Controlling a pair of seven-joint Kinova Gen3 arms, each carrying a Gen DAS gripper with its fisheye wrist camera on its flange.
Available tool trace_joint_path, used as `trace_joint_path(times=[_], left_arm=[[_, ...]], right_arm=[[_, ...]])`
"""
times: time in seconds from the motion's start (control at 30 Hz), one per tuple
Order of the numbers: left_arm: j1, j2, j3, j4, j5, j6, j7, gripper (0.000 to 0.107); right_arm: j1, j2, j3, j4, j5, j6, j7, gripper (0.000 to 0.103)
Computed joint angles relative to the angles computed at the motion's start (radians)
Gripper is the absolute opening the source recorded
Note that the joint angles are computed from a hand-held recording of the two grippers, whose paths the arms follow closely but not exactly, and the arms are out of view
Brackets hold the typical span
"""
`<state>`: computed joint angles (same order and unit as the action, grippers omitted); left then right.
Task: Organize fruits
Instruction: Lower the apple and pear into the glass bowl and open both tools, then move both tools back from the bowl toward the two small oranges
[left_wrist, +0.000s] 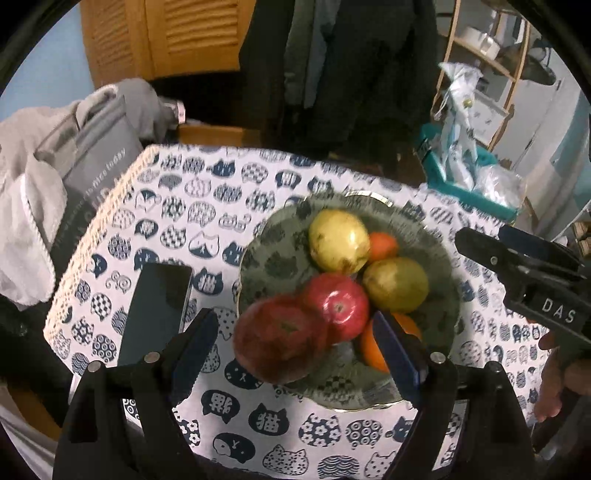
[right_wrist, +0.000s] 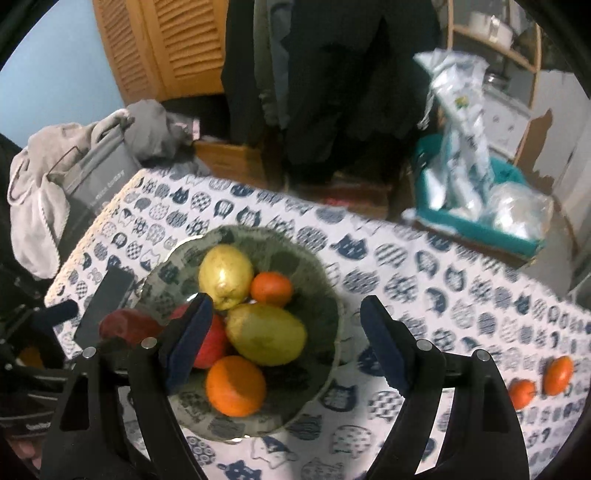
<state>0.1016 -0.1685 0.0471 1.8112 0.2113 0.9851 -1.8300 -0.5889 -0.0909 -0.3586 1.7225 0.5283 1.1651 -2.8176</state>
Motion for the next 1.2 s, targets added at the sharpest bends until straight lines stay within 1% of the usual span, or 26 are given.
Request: trace_joint_path(times=[0.2,0.43,0.63,0.7,0.77,0.9,0.97,1.03,1.1,1.2], left_arm=[[0.013,-0.049,0.001,-0.011,0.018,-0.011,-0.002,0.087],[0.035,-0.090,0.003,-0.033,0.044,-0.003,0.012,0.088],[0.059,-0.145,0.027,-0.037,0.031,-0.031,0.033,0.088],[0.069,-0.160,0.033,-0.042,0.026,-0.035,0.039,0.090],[0.078,-0.172,0.037,-0.047,0.025,-0.038,0.048,0.093],[0.098,-0.200,0.040,-0.052,0.032,-0.051,0.055,0.094],[0.109,-0.215,0.047,-0.053,0.032,-0.063,0.061,0.099],[0.120,-0.231,0.054,-0.053,0.034,-0.076,0.066,0.102],[0.130,-0.244,0.063,-0.055,0.033,-0.084,0.074,0.102],[0.144,-0.256,0.078,-0.063,0.030,-0.092,0.085,0.102]], right_arm=[[-0.007,-0.046,-0.044,-0.021,0.071,0.106,-0.033,0.082],[0.005,-0.096,-0.109,-0.045,0.116,0.210,-0.052,0.082],[0.022,-0.135,-0.174,-0.072,0.153,0.308,-0.060,0.082],[0.031,-0.149,-0.196,-0.082,0.161,0.340,-0.060,0.082],[0.043,-0.162,-0.215,-0.090,0.164,0.363,-0.061,0.082],[0.079,-0.199,-0.251,-0.109,0.165,0.409,-0.049,0.082],[0.104,-0.218,-0.270,-0.116,0.161,0.426,-0.041,0.082],[0.130,-0.235,-0.288,-0.123,0.155,0.442,-0.027,0.082],[0.158,-0.253,-0.307,-0.132,0.150,0.467,-0.013,0.082],[0.197,-0.285,-0.318,-0.137,0.134,0.479,0.006,0.082]])
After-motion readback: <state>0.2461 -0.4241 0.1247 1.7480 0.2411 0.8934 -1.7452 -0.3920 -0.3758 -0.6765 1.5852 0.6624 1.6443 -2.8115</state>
